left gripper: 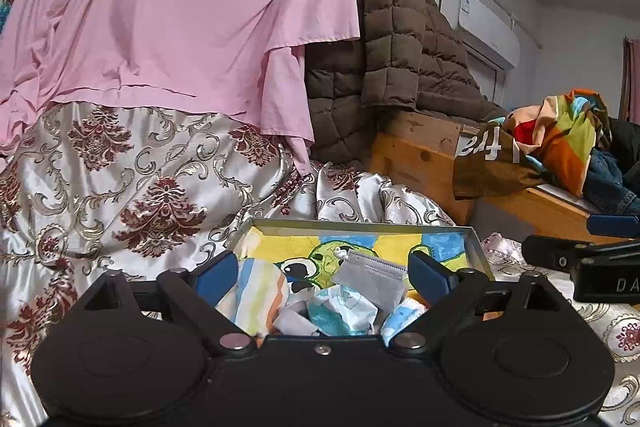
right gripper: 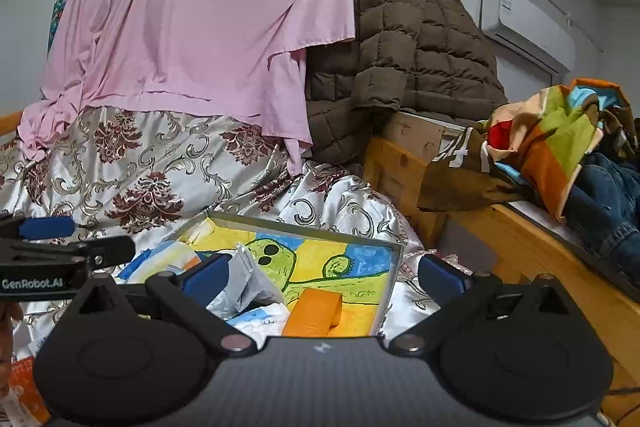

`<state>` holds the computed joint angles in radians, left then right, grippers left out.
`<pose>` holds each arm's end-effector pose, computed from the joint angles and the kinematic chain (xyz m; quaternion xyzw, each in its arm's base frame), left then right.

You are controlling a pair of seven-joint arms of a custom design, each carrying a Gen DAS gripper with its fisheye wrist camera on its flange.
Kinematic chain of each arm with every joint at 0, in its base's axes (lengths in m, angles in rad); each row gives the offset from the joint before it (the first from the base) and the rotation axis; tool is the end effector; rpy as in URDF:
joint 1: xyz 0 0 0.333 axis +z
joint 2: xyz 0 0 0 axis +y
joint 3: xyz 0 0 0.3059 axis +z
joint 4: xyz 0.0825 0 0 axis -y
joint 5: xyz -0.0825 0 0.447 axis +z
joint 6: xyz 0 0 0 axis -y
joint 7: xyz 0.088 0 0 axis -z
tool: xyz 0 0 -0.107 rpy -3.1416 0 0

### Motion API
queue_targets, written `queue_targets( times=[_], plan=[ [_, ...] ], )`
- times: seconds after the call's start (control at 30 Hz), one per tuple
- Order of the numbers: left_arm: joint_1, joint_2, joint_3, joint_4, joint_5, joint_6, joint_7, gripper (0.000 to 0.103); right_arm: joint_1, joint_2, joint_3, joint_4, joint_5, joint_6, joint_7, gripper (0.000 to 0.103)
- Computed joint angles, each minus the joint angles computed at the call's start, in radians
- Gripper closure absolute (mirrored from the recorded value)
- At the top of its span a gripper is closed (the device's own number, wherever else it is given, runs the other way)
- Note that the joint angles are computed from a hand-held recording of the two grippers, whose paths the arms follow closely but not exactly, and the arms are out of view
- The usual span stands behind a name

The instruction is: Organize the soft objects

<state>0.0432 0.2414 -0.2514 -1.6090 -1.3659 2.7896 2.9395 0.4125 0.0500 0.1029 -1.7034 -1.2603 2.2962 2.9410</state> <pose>0.7291 -0.0903 0.5414 -0.4387 0.6762 -0.5424 0.2368 0.6074 0.3186 0.6031 -0.5146 0.6400 -0.4870 0.2973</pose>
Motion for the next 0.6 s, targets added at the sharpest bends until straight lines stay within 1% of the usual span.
queue_targets(
  times=[0.03, 0.1, 0.27, 0.6],
  plan=[
    [0.006, -0.014, -0.002, -0.016, -0.021, 0.001, 0.016, 0.005, 0.003, -0.006, 0.002, -0.006, -0.001, -0.004, 0.007, 0.0],
    [0.012, -0.045, 0.003, -0.05, -0.068, -0.005, 0.055, 0.004, 0.009, -0.019, 0.01, -0.019, -0.007, -0.018, 0.028, 0.0],
    [0.005, -0.131, 0.045, -0.144, -0.163, -0.032, 0.137, 0.001, 0.021, -0.052, 0.035, -0.056, -0.013, -0.032, 0.072, 0.0],
    [-0.039, -0.308, 0.145, -0.333, -0.242, -0.048, 0.167, 0.001, 0.053, -0.108, 0.096, -0.114, -0.039, -0.11, 0.157, 0.0]
  ],
)
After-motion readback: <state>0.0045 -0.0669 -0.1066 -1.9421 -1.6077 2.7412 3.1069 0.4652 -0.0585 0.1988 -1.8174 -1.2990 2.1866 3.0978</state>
